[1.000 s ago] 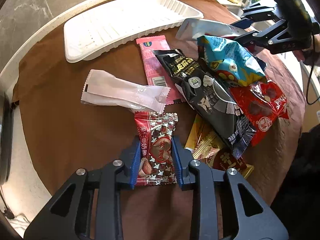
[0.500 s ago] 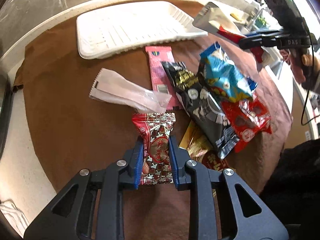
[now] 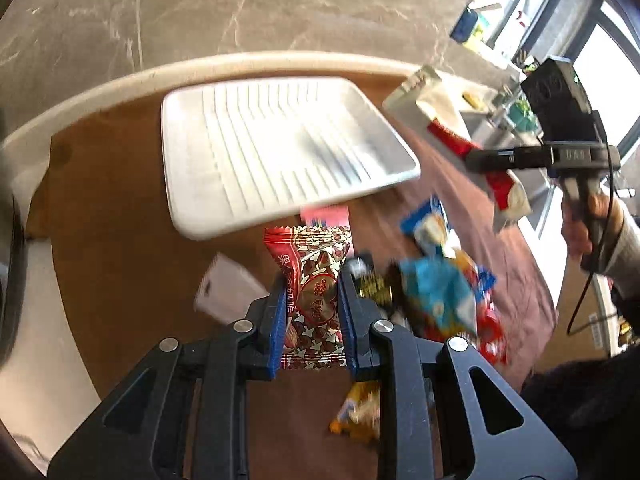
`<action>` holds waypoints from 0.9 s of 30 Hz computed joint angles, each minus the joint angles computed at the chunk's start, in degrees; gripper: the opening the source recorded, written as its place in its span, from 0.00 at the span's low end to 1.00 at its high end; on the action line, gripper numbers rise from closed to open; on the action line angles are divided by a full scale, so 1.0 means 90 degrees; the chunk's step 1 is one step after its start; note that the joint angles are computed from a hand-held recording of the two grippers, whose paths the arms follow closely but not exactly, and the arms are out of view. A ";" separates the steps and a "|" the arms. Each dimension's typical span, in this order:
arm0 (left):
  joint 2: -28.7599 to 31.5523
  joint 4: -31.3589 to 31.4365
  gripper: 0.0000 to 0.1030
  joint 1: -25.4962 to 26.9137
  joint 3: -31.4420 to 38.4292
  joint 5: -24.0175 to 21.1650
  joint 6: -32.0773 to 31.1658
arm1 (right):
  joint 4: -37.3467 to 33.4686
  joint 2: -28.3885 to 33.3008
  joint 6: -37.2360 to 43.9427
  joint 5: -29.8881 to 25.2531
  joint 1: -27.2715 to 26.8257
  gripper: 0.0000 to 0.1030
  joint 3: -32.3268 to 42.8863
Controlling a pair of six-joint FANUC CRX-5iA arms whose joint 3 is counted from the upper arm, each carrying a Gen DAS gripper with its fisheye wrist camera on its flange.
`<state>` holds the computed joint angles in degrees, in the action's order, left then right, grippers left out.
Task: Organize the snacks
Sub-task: 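Carry the red candy with the left gripper while the right gripper carries the white bag to the tray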
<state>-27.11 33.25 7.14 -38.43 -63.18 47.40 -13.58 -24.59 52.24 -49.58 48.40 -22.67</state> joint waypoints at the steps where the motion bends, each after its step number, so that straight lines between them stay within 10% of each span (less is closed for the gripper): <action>1: 0.0149 0.0051 0.21 -0.0065 0.0099 0.0116 0.0018 | -0.0090 0.0057 0.0033 0.0097 -0.0107 0.35 0.0033; 27: 0.2907 0.0582 0.21 -0.0627 0.1483 0.1721 0.0952 | -0.2270 0.1955 0.0683 0.1530 -0.2009 0.35 0.0675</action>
